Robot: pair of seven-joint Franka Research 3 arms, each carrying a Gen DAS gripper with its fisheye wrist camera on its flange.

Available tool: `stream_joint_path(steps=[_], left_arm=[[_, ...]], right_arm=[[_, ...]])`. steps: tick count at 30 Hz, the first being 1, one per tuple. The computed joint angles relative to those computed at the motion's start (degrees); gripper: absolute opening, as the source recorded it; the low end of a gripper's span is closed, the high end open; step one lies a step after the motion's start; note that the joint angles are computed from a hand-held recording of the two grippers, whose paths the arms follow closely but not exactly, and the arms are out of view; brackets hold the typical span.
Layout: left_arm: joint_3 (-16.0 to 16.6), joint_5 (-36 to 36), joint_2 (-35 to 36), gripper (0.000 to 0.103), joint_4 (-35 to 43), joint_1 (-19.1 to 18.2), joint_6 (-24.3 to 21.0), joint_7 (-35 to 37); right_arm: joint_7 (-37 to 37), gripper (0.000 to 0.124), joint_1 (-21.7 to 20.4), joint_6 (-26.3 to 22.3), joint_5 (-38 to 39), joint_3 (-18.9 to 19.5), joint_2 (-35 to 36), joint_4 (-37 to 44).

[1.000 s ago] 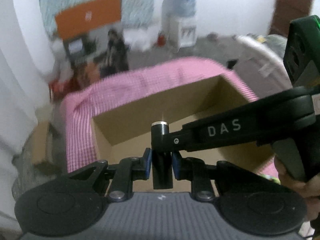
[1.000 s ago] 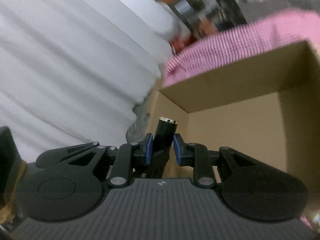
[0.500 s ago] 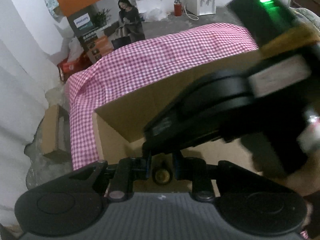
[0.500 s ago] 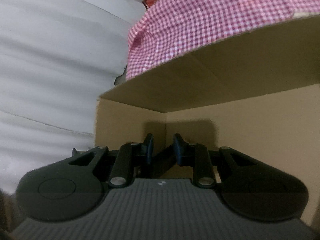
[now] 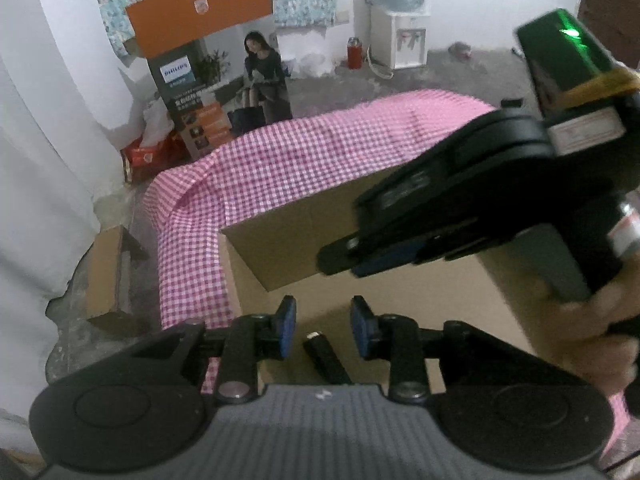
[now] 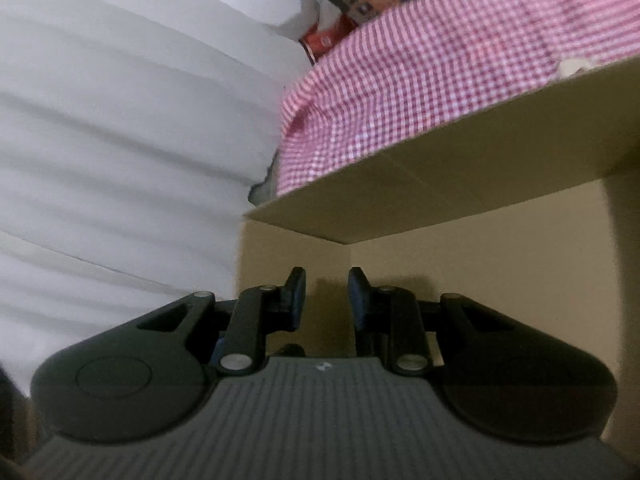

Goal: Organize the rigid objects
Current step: 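Move the right tool to the green glue stick and grasp it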

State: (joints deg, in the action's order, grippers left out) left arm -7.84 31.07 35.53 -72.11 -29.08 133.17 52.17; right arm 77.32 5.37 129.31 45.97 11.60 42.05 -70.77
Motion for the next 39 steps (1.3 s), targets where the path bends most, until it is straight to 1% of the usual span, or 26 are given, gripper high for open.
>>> stream_joint_path(steps=[3, 6, 8, 9, 10, 11, 14, 15, 17, 19, 21, 24, 25, 27, 29, 30, 32, 33, 35, 39], left_arm=[[-0.2, 1.2, -5.1, 0.037, -6.8, 0.1, 3.8, -2.4], [-0.9, 3.0, -10.9, 0.042, -14.3, 0.2, 8.1, -5.6], [-1.7, 4.3, -14.0, 0.047, -18.5, 0.2, 10.7, -7.6], [-2.2, 4.9, -15.4, 0.049, -20.4, 0.3, 12.1, -8.3], [-2.7, 5.6, -16.8, 0.051, -22.4, 0.3, 13.6, -9.1], [-3.2, 6.2, -18.0, 0.052, -24.3, 0.3, 15.2, -9.8], [-4.8, 8.0, -19.9, 0.059, -28.4, -0.2, 19.8, -10.9], [-5.3, 8.3, -20.1, 0.061, -29.4, -0.4, 21.3, -11.1], [-6.4, 8.2, -19.4, 0.062, -30.5, -0.9, 24.1, -10.4], [-6.4, 9.5, -18.1, 0.063, -30.7, -2.3, 26.5, -10.7], [-6.2, 10.8, -15.6, 0.063, -29.4, -4.0, 28.1, -10.5], [-6.0, 10.6, -10.1, 0.063, -25.3, -6.5, 28.9, -8.3], [-5.8, 10.4, -7.6, 0.062, -23.0, -7.5, 28.9, -7.4], [-5.3, 9.2, -2.9, 0.061, -18.0, -9.5, 27.2, -5.1], [-4.5, 8.0, 0.8, 0.059, -14.2, -10.9, 26.8, -3.7], [-4.5, 6.8, 2.4, 0.055, -12.4, -11.2, 26.2, -2.7], [-4.6, 3.9, 6.7, 0.049, -6.8, -12.2, 23.8, -1.0], [-4.5, 2.7, 8.5, 0.046, -4.6, -12.6, 22.9, -0.3], [-4.6, 0.0, 11.9, 0.043, 0.2, -13.0, 21.4, 1.7], [-5.4, -5.6, 17.3, 0.041, 8.3, -12.9, 16.9, 6.2]], right_arm=[[-5.5, 0.024, -2.7, 2.0, 4.7, 1.4, -7.1, -8.8], [-13.7, 0.027, -5.1, 2.9, 11.6, 1.6, -16.4, -19.4], [-19.6, 0.034, -6.0, 3.4, 16.0, 1.0, -22.6, -26.4], [-22.8, 0.037, -6.4, 3.9, 18.3, 0.4, -26.5, -30.8], [-25.4, 0.047, -6.5, 4.3, 20.1, -0.3, -30.0, -34.7], [-28.0, 0.054, -6.6, 4.5, 21.7, -1.1, -33.2, -38.3], [-35.3, 0.062, -6.0, 6.6, 26.4, -4.0, -42.8, -49.4], [-37.4, 0.062, -5.7, 7.5, 27.8, -5.1, -45.7, -52.9], [-41.5, 0.063, -4.9, 10.6, 30.7, -7.0, -50.1, -59.1], [-43.8, 0.063, -4.3, 13.8, 31.6, -9.0, -53.7, -64.6], [-45.5, 0.063, -3.6, 16.3, 32.1, -10.7, -54.2, -67.4], [-45.2, 0.06, -2.6, 20.5, 29.1, -12.6, -52.2, -69.1], [-45.9, 0.057, -2.2, 21.1, 28.7, -13.5, -51.1, -68.9], [-46.2, 0.052, -1.4, 22.3, 27.7, -14.4, -47.3, -67.2], [-46.6, 0.045, -1.7, 21.5, 26.4, -15.1, -43.8, -64.9], [-46.3, 0.044, -2.0, 21.3, 25.0, -15.2, -41.9, -63.5], [-46.5, 0.035, -2.0, 21.5, 24.7, -14.3, -36.9, -59.5], [-45.7, 0.034, -2.5, 21.0, 23.5, -14.1, -35.2, -58.0], [-44.0, 0.025, -3.4, 19.5, 22.0, -13.3, -33.1, -56.1], [-40.0, 0.022, -5.7, 15.2, 19.6, -12.3, -28.3, -51.9]])
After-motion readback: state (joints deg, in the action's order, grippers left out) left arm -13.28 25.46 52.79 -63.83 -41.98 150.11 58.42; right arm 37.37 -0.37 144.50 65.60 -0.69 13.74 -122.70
